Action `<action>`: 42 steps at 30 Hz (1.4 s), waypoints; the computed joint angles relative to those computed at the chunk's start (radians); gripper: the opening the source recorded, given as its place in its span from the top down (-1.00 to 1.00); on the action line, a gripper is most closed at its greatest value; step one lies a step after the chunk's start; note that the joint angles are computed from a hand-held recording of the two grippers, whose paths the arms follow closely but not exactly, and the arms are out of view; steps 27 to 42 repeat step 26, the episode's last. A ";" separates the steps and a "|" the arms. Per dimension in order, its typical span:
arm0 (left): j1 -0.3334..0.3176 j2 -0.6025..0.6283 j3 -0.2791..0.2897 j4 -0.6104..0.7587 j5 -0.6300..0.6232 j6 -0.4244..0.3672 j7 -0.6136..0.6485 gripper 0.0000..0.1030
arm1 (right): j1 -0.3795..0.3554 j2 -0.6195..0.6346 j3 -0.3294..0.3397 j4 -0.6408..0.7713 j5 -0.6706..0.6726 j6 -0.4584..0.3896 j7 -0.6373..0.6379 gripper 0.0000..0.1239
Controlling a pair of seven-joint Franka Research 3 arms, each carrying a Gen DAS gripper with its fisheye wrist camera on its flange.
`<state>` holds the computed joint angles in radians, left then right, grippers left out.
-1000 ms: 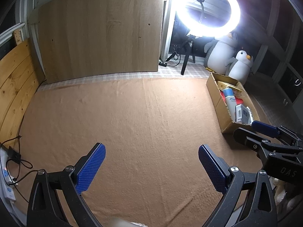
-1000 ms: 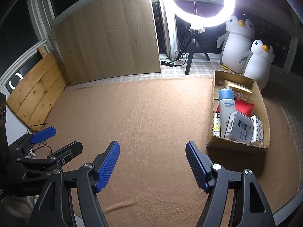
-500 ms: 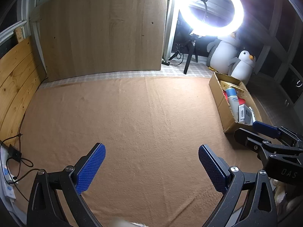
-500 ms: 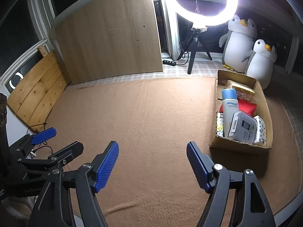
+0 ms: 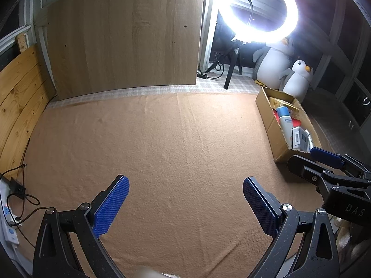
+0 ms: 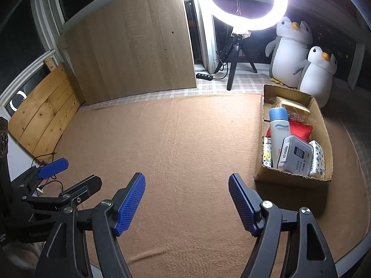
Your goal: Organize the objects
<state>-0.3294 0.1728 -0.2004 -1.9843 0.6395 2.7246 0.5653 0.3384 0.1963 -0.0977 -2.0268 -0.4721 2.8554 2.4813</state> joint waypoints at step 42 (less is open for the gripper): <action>-0.001 0.054 0.015 0.014 -0.008 -0.002 0.005 -0.99 | 0.009 0.044 -0.003 0.018 0.057 -0.012 -0.034 -0.15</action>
